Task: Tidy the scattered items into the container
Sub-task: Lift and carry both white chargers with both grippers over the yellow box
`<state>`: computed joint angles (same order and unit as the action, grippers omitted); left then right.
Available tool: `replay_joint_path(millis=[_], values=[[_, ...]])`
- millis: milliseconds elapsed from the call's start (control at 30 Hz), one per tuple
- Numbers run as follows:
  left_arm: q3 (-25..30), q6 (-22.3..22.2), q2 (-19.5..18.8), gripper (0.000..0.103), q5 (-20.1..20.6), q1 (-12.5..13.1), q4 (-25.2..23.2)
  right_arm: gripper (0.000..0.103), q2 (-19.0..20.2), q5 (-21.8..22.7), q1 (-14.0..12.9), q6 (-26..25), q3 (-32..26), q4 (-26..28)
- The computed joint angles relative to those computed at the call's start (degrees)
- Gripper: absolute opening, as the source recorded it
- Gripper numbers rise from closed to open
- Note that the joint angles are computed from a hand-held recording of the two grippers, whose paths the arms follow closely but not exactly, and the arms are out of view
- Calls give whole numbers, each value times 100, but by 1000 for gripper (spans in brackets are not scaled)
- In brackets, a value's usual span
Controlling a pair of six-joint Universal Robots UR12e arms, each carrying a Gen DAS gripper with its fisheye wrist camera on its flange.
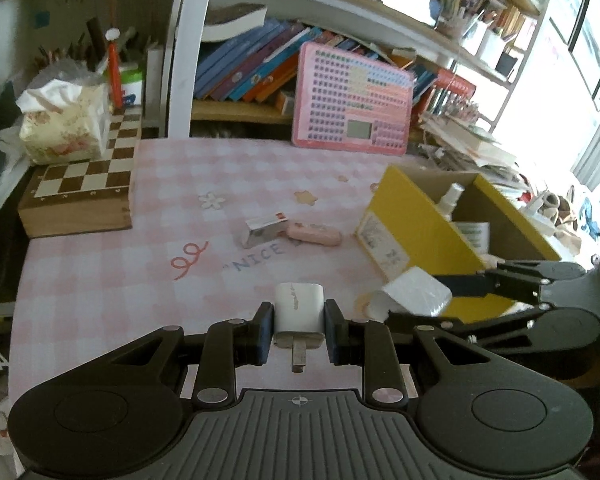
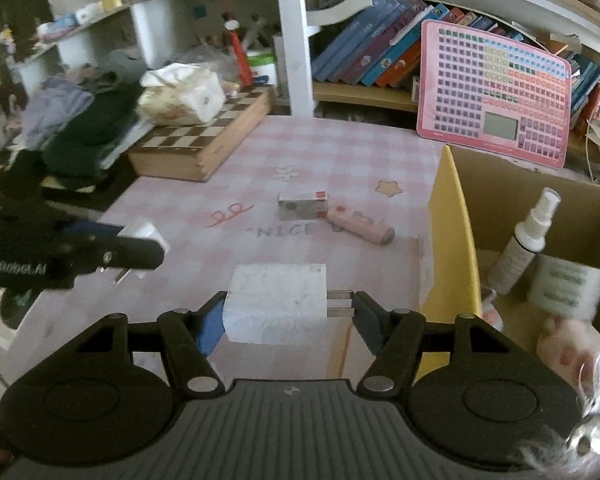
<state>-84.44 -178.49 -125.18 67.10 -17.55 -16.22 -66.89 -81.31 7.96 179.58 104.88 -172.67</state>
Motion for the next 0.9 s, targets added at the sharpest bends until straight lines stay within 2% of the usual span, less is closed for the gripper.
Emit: replay_joint_path(millis=[167,567,900], values=[[-274,-212,201,25,110,-138,210,64,-364,251,-138,-215,445,-254],[-850,-545,598,25,519,-534,769,64,-1049,457,-472,-921,1351,-657],[-1079,-645,760,25,727,-892,931,64,-1561,642,-868,-1041,2035,-883]])
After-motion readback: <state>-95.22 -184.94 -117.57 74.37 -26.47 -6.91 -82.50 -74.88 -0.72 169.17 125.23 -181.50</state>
